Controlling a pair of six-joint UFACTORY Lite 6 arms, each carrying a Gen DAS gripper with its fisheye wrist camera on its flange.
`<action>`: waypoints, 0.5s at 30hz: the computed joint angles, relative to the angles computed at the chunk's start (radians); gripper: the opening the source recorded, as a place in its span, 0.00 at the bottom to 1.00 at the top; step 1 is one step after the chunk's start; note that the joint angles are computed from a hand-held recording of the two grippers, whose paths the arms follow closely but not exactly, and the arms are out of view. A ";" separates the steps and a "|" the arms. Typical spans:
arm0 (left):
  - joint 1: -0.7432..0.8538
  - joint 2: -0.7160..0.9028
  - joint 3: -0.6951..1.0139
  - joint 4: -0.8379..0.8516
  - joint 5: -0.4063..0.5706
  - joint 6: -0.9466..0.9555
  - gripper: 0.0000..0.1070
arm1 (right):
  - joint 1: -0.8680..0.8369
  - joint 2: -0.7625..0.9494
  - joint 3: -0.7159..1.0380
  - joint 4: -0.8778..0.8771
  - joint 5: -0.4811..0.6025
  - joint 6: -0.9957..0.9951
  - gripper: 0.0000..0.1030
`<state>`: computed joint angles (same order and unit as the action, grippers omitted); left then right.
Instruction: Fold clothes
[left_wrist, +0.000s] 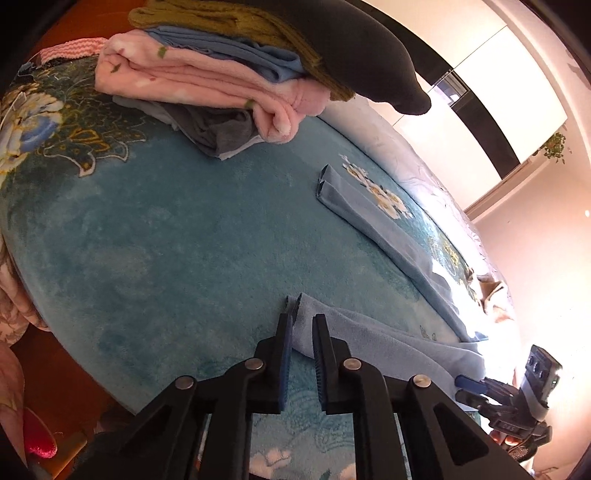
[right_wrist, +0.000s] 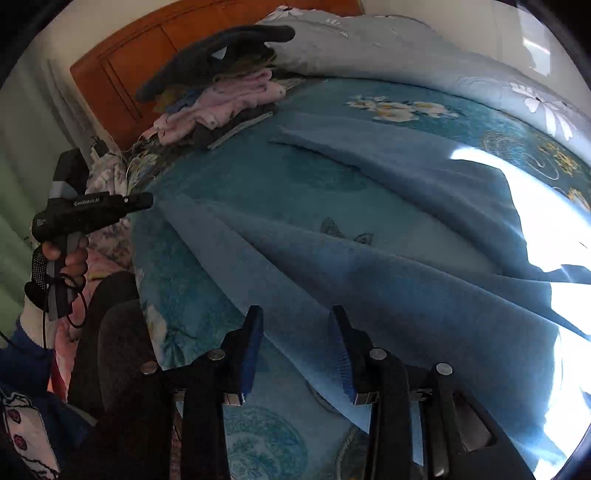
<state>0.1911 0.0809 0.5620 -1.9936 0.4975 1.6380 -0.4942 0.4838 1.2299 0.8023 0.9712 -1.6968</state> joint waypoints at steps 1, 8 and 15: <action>0.001 0.006 0.005 0.005 -0.001 -0.008 0.29 | 0.004 0.000 -0.005 -0.009 -0.003 0.001 0.37; 0.049 0.049 0.009 0.120 0.062 -0.108 0.33 | -0.048 -0.038 -0.074 -0.131 0.116 -0.078 0.14; -0.063 0.044 0.066 0.141 -0.035 -0.211 0.41 | -0.202 -0.043 -0.054 -0.103 0.181 -0.120 0.14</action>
<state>0.1283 0.1245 0.6282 -1.8521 0.4621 1.4273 -0.6960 0.4405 1.1762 0.6988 1.1517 -1.8166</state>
